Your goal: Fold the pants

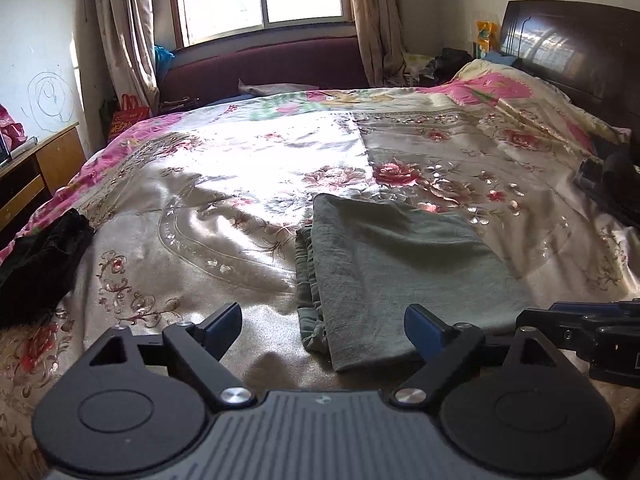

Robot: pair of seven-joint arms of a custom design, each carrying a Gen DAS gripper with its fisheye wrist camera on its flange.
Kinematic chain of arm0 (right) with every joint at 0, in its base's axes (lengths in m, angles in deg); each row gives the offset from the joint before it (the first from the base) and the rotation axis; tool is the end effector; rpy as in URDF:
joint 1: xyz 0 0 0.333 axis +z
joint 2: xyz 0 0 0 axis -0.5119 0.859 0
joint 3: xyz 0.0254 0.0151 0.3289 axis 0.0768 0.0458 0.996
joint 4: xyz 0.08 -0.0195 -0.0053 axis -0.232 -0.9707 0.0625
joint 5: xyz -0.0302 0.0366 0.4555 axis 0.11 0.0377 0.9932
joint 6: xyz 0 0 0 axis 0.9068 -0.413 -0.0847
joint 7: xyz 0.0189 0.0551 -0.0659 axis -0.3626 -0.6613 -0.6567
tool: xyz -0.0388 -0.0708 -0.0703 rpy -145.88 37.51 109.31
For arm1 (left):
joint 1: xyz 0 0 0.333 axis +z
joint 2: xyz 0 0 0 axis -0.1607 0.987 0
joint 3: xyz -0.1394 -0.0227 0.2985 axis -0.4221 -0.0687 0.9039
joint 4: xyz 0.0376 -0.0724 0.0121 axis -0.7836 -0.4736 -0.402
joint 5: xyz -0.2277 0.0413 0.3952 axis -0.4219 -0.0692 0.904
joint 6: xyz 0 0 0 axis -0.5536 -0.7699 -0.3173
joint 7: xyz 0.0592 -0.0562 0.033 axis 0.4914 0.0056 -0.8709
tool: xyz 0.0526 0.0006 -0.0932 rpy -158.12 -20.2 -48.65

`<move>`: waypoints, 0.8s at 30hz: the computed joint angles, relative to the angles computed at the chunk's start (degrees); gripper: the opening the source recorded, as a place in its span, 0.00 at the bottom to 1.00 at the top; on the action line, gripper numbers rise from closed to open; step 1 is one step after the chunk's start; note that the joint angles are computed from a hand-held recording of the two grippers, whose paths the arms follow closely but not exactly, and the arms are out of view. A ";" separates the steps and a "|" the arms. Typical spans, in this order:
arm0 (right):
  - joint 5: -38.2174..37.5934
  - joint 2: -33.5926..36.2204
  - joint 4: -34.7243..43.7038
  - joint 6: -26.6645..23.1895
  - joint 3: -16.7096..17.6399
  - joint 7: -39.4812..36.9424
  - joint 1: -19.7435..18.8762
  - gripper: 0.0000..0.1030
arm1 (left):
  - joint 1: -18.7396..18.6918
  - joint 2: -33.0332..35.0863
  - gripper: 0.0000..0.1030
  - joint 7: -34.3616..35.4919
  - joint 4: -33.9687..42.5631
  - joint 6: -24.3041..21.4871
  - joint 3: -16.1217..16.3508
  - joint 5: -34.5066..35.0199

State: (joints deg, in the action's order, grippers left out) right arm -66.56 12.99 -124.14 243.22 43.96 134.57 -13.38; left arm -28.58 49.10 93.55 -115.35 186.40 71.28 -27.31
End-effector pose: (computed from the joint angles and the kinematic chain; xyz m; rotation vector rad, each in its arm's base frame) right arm 0.6265 0.1648 0.3125 -1.4109 1.7416 -0.5263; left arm 0.6717 -0.2103 0.3208 -1.3478 1.9822 -0.9233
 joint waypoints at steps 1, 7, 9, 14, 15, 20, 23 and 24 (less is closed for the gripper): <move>0.43 -0.01 -0.10 0.35 -0.39 -0.45 0.60 0.36 | 0.97 -0.21 1.00 0.04 -0.22 -0.12 -0.97 0.61; 2.05 -0.22 -0.88 0.95 -0.67 -1.85 1.66 0.36 | 2.16 -1.16 1.00 -0.04 -1.96 0.81 -2.58 1.40; 2.37 -0.26 -0.92 0.66 -0.66 -2.16 1.78 0.36 | 0.13 -1.13 1.00 0.46 -1.97 0.72 -0.72 0.44; 2.79 -0.11 -0.82 0.80 -0.59 -2.44 1.80 0.36 | -0.07 -1.11 1.00 0.90 -2.21 0.62 -0.72 0.00; 2.76 -0.02 -0.76 0.83 -0.53 -2.43 1.74 0.36 | -0.58 -1.08 1.00 1.06 -2.27 0.75 -0.28 -0.24; 3.31 0.52 -0.46 0.47 -0.68 -2.58 1.93 0.36 | -1.08 -0.77 1.00 1.69 -2.15 0.54 0.02 -0.75; 2.96 0.87 -0.32 0.10 -0.31 -1.75 1.42 0.36 | -1.17 -0.45 1.00 1.60 -1.81 -0.24 0.08 -0.76; 2.85 0.97 -0.27 -0.09 -0.28 -1.54 1.33 0.36 | -1.37 -0.35 1.00 1.55 -1.74 -0.50 0.26 -0.70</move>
